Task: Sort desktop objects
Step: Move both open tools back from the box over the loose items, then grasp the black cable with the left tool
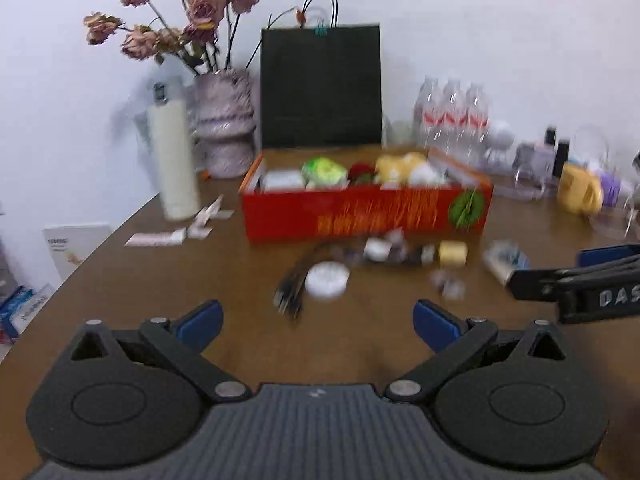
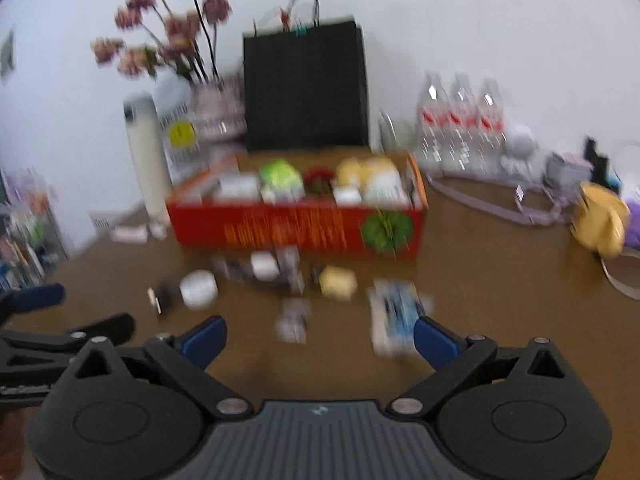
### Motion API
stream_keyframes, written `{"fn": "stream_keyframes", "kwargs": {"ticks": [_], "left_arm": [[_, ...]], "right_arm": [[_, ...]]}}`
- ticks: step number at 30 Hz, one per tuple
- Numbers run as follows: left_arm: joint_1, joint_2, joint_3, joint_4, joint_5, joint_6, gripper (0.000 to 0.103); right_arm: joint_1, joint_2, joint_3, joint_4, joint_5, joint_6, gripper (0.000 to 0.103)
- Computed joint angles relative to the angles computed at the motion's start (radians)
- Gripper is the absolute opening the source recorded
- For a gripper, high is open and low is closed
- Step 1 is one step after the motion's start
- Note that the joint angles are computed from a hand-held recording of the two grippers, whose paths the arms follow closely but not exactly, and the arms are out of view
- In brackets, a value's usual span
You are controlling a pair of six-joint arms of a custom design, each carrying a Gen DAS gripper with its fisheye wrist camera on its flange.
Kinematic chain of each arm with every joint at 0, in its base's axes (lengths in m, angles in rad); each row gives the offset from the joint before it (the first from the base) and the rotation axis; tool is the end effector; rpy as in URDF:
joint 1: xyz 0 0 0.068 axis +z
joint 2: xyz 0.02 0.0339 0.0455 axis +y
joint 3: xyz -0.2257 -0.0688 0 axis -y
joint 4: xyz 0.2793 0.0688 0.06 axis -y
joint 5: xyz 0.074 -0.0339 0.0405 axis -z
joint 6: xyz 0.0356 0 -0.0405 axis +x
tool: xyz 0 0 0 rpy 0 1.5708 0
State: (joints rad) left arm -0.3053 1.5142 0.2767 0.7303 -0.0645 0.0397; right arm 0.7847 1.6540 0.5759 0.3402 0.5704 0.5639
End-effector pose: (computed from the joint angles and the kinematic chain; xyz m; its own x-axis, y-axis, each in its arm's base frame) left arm 0.2401 -0.0733 0.0413 -0.4531 0.1843 -0.8722 0.2644 0.9622 0.0660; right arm 0.2263 0.1988 0.0508 -0.5691 0.0674 -0.8195 -0.0093 0.9960 0.0884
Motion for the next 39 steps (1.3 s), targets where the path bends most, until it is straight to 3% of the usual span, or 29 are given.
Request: {"fn": "stream_keyframes", "kwargs": {"ticks": [2, 4, 8, 10, 14, 19, 22, 25, 28, 29, 30, 32, 33, 36, 39], "left_arm": [[0.002, -0.04, -0.071, 0.029, -0.008, 0.003, 0.103], [0.022, -0.104, -0.157, 0.065, 0.028, 0.025, 0.103], [0.044, -0.121, -0.23, 0.123, 0.026, 0.079, 0.103], [0.061, -0.161, -0.246, 0.09, 0.049, 0.071, 0.103], [0.095, -0.166, -0.207, 0.02, 0.104, 0.04, 0.103], [0.111, 0.013, -0.055, 0.11, 0.079, 0.094, 0.102], [0.112, 0.118, 0.117, 0.043, 0.08, 0.09, 0.084], [0.082, 0.255, 0.325, -0.05, 0.079, 0.11, 0.07], [0.056, 0.417, 0.527, -0.123, 0.104, 0.22, 0.068], [0.053, 0.47, 0.6, -0.172, 0.103, 0.248, 0.062], [0.048, 0.517, 0.67, -0.229, 0.08, 0.255, 0.054], [0.062, 0.577, 0.779, -0.35, 0.096, 0.229, 0.014], [0.081, 0.593, 0.823, -0.419, 0.144, 0.205, 0.011], [0.102, 0.578, 0.811, -0.416, 0.188, 0.21, 0.007], [0.112, 0.483, 0.691, -0.3, 0.224, 0.195, 0.004]], "right_arm": [[0.044, -0.01, -0.059, 0.008, 0.008, 0.088, 0.1], [0.094, -0.039, -0.128, 0.049, 0.021, 0.079, 0.1], [0.208, -0.089, -0.177, -0.045, 0.118, 0.107, 0.1], [0.251, -0.109, -0.203, -0.052, 0.136, 0.143, 0.1], [0.266, -0.097, -0.204, -0.015, 0.135, 0.128, 0.1], [0.21, -0.046, -0.178, 0.061, 0.117, 0.085, 0.099], [0.158, -0.011, -0.191, 0.188, 0.049, 0.053, 0.098], [0.11, 0.043, -0.156, 0.232, 0.008, 0.026, 0.094], [0.062, 0.084, -0.114, 0.239, -0.038, 0.011, 0.092], [0.045, 0.095, -0.105, 0.246, -0.057, 0.002, 0.091], [0.032, 0.108, -0.096, 0.255, -0.073, -0.008, 0.091], [0.016, 0.131, -0.079, 0.257, -0.089, -0.022, 0.085], [0.007, 0.142, -0.073, 0.265, -0.103, -0.028, 0.085], [-0.03, 0.185, -0.034, 0.283, -0.155, -0.046, 0.083], [-0.065, 0.239, 0.05, 0.259, -0.197, -0.068, 0.078]]}}
